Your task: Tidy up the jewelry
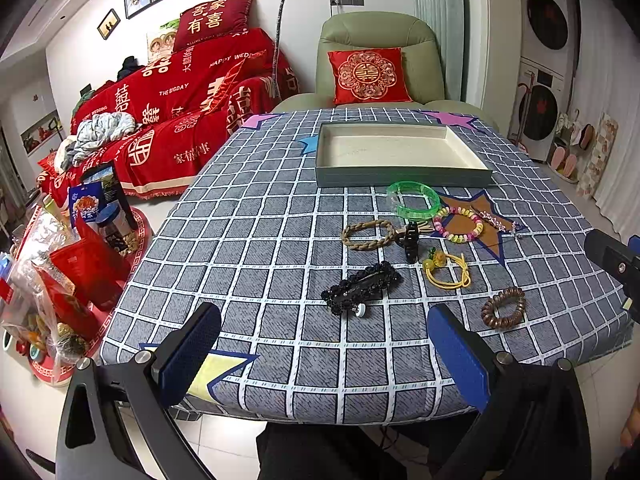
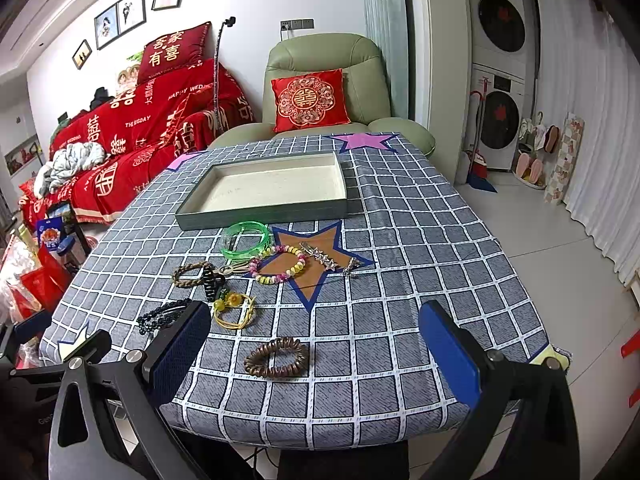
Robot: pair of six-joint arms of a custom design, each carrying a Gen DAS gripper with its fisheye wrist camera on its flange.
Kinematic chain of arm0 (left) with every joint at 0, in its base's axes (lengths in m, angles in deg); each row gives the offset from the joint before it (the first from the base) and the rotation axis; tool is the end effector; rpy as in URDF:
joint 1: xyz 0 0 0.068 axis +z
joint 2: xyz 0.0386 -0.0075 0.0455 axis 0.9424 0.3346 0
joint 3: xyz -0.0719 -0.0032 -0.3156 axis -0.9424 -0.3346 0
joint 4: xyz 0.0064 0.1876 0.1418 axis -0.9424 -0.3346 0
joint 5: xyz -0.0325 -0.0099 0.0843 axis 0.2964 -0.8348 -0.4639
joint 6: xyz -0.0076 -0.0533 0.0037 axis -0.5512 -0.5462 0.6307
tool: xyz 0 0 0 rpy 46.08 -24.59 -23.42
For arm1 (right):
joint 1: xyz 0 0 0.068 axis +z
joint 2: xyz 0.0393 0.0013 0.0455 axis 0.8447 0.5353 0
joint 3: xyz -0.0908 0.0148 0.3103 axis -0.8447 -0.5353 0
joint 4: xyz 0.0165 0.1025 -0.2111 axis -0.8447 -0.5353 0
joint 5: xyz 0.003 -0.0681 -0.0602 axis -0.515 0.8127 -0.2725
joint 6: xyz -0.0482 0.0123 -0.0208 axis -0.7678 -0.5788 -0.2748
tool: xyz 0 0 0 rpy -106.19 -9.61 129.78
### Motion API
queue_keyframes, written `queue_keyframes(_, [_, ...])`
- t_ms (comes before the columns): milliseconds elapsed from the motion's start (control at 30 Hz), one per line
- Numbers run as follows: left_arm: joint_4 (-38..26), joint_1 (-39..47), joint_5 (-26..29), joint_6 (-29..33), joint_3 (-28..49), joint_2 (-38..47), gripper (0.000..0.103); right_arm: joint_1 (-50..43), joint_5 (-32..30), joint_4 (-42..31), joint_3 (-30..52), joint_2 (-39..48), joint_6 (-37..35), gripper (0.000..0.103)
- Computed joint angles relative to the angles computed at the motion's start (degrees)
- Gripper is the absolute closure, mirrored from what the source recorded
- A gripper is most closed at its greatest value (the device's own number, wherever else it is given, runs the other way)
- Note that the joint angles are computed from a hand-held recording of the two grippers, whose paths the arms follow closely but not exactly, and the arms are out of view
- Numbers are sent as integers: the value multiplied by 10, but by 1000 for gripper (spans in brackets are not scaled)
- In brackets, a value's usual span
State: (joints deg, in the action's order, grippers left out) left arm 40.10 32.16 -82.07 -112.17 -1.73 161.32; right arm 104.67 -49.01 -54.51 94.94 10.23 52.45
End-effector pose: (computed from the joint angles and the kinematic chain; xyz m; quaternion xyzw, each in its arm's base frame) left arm 0.1683 -0.1054 0.2454 -0.1193 0.9119 0.0790 0.3847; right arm 0.2115 0.2055 0.2589 -0.0832 0.8996 0.0711 0.4227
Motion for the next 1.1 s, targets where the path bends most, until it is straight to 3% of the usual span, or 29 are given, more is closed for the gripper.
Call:
queue_keyframes(767, [8, 1, 5, 5, -13, 3, 0, -5, -7, 6, 1, 11, 1, 0])
queue_keyframes(933, [46, 31, 30, 55, -22, 12, 0, -3, -11, 15, -6, 24, 7, 0])
queue_keyframes(1100, [104, 93, 110, 134, -40, 23, 0, -34, -44, 2, 1, 32, 6, 0])
